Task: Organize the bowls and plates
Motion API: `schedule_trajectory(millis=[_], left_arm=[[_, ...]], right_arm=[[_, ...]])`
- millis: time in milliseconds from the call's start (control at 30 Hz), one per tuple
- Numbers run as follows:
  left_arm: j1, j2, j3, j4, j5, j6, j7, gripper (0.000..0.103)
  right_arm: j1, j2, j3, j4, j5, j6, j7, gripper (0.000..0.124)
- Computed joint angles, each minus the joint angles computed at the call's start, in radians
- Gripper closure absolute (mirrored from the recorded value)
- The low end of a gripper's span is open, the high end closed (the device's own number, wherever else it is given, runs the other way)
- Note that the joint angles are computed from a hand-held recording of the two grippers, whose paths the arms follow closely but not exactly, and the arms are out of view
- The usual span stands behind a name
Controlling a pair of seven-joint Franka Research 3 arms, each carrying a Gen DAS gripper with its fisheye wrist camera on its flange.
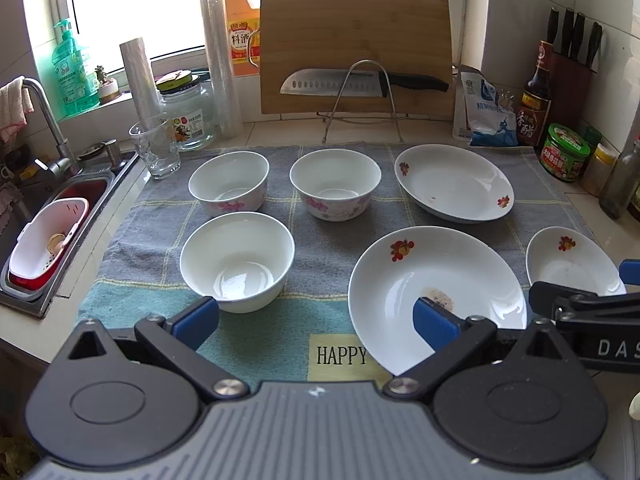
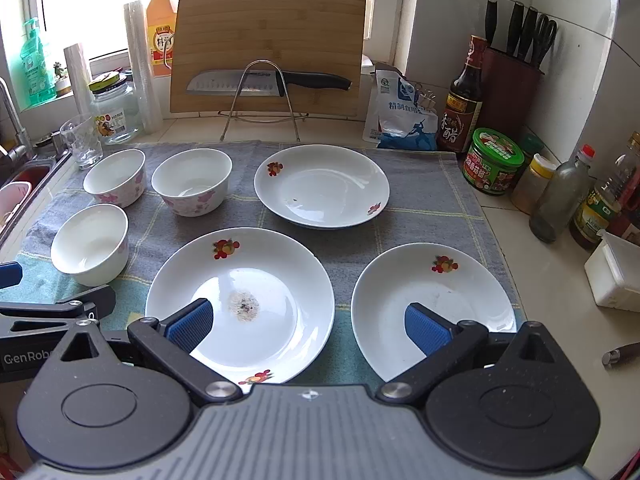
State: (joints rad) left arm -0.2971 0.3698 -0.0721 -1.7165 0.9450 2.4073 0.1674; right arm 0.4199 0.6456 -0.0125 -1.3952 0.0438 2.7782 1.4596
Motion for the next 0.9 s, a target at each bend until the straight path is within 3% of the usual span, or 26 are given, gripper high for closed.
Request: schedule_trajectory(millis=[900], left_arm=[[0.005,-0.008,0.000,-0.011,0.012,0.007,-0.004,0.001]], right_arm=[[0.009,0.003,-0.009,0.010,-0.016,-0.011,0.015,0.021]])
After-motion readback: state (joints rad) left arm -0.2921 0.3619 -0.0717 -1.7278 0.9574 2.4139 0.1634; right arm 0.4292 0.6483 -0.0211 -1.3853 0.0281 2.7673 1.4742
